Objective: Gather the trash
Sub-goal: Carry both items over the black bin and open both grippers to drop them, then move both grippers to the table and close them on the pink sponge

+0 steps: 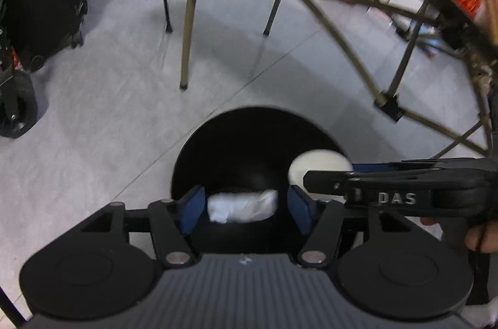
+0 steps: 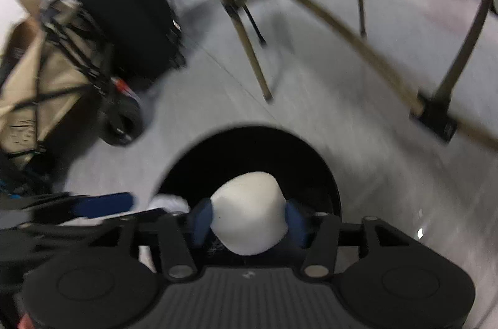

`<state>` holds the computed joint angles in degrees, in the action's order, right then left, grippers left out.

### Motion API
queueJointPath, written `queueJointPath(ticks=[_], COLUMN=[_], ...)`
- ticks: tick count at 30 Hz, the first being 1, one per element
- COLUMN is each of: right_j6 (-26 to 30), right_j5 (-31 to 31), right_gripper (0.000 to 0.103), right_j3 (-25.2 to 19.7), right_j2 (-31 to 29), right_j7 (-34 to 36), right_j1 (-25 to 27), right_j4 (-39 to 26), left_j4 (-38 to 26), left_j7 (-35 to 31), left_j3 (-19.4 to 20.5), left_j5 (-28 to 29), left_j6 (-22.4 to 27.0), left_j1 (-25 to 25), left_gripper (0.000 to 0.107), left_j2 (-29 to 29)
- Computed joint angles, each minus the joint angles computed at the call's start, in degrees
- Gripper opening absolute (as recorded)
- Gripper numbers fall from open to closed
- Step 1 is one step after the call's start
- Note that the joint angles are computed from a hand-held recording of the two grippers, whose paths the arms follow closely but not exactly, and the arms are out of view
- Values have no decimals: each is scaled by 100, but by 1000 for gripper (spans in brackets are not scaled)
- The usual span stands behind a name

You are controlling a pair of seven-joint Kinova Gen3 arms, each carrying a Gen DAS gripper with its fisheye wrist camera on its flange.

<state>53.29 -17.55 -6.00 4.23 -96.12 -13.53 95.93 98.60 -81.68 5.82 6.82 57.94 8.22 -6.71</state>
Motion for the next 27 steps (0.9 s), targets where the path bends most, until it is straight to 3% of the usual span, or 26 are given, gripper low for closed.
queueJointPath(ticks=[1, 4, 18, 22, 27], right_j6=[53, 33, -125, -241, -409], right_j5=[14, 149, 620, 685, 909], right_gripper=[56, 59, 63, 63, 66], right_j3=[2, -7, -75, -66, -2], right_j2=[34, -31, -548, -1089, -2128], right_j7=[-41, -94, -339, -266, -114], right_j1=[-6, -39, -196, -219, -175], right_j4=[-22, -46, -13, 95, 346], left_j4=[-34, -83, -305, -207, -31], left_j7=[73, 75, 637, 1030, 1196], left_j3=[22, -57, 163, 369, 590], left_j5=[-64, -139, -661, -1085, -1079], left_j6=[87, 91, 64, -358, -1161], left_j1=[-4, -81, -16, 12, 55], left_gripper=[71, 76, 83, 84, 88], left_j2=[-2, 43, -86, -481, -1055])
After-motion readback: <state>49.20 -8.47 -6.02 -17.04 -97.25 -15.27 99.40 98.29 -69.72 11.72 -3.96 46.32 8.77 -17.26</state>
